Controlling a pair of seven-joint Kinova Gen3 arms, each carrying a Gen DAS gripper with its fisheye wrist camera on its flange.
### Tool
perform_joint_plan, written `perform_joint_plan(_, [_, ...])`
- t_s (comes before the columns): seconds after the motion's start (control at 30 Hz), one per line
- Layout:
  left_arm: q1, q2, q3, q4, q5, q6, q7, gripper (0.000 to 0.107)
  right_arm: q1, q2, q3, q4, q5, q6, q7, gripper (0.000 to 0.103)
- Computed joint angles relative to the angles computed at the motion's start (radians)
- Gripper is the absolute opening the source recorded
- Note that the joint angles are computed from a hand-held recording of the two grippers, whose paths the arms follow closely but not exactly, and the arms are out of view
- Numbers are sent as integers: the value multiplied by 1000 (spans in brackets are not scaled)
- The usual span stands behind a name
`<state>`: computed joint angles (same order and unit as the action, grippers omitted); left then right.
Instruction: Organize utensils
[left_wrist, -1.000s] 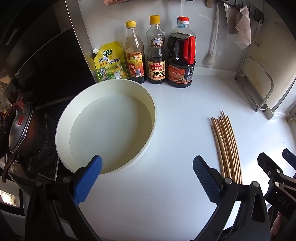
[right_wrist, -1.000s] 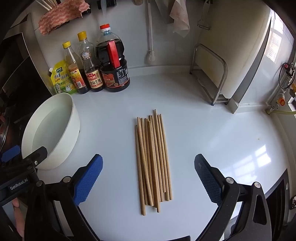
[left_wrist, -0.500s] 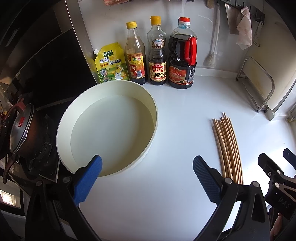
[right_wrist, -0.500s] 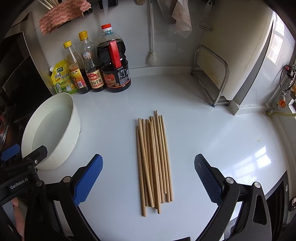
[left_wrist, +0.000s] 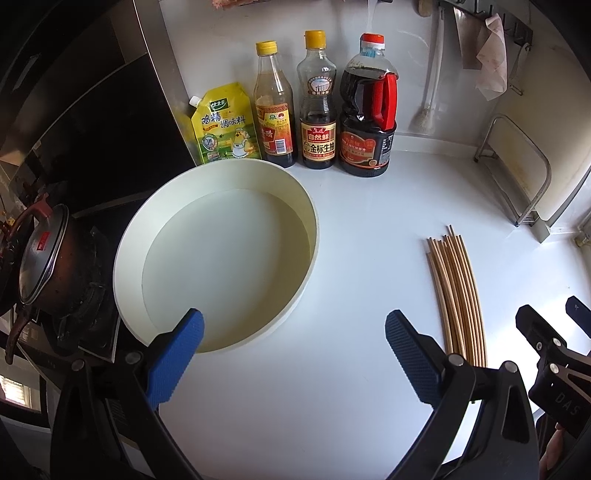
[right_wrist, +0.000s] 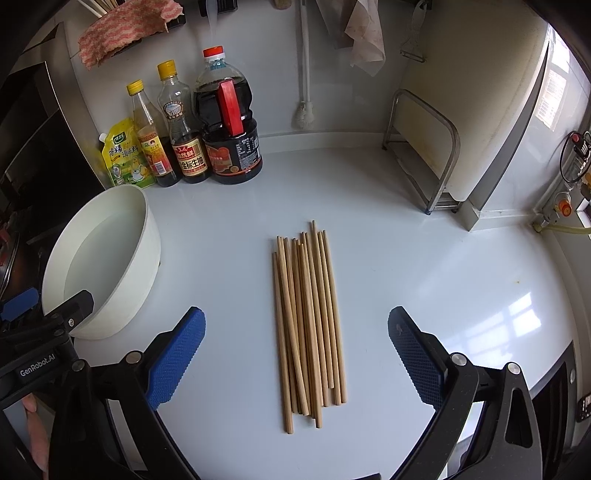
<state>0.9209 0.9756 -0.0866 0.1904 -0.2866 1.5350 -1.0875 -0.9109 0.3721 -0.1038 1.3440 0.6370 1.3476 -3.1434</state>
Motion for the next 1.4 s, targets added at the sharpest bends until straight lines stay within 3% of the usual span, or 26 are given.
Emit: perform_joint_plan(1.4, [2,-2,1,6,-4,-3,3,97,0,3,1,5,5,-3,-6,95])
